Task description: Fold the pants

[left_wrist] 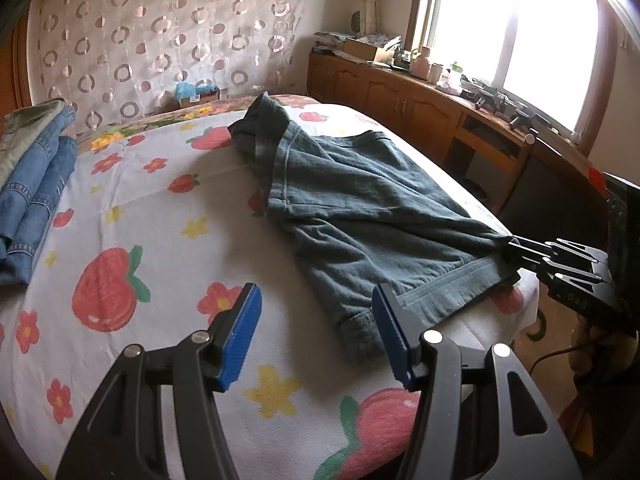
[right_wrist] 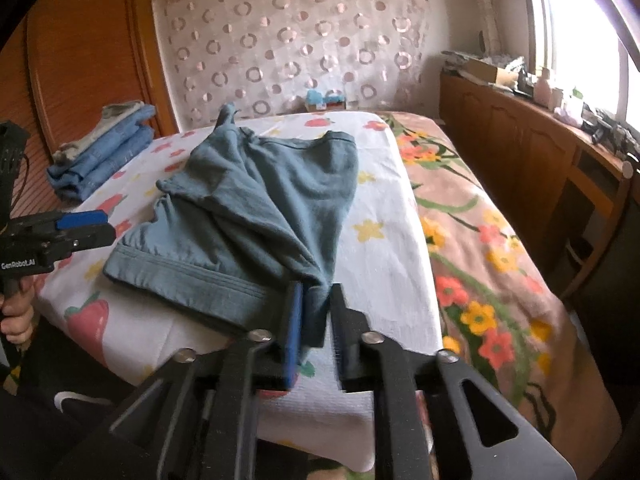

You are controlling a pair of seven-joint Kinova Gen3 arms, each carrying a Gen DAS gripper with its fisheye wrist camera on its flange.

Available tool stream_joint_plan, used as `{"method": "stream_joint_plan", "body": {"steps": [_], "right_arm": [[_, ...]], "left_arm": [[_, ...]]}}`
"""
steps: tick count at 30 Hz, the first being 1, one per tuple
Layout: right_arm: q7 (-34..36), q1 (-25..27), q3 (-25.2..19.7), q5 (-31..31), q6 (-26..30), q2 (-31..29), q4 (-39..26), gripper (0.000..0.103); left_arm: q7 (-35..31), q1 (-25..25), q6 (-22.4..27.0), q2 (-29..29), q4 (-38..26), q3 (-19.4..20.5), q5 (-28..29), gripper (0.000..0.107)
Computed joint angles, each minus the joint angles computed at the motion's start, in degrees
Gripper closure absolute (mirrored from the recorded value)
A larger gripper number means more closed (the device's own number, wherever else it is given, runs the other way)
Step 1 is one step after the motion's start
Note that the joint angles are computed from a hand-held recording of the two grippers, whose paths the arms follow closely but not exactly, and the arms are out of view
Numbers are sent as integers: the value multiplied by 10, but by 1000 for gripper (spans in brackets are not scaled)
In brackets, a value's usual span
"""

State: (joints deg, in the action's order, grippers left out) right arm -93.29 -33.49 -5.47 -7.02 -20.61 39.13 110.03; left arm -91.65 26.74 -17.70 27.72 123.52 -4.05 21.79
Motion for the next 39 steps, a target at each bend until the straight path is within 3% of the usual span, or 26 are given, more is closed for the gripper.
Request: {"method": "stream_joint_plan", "body": {"steps": [4,10,17,22,28,35,39], "right_arm": [[2,-2,2,0,3,-3,-3,73],[4,15,-19,27,18,-10,-27,71],[-10,60,-86,97,79,13,-108,71],[-6,91,-149,144,142,40,-180,71],[31,102,-195,149,221,76,-267,71],[98,81,-204,118,327,118,-371,71],[132,57,-187,102,387,139,-428,71]], "left_arm": [[-7,2,-7,-1,2,-6,1,51],[-26,-13,-9,-10,1,-13,-2,51],[-38,-38,4,-22,-3,-11,-12,51],[-45,-59,12,-25,-10,-7,-31,51],[-34,-99,12,-25,-13,12,-66,51],[-6,-149,12,-17,-15,42,-115,51],[18,-176,7,-11,-12,64,-144,51]]}}
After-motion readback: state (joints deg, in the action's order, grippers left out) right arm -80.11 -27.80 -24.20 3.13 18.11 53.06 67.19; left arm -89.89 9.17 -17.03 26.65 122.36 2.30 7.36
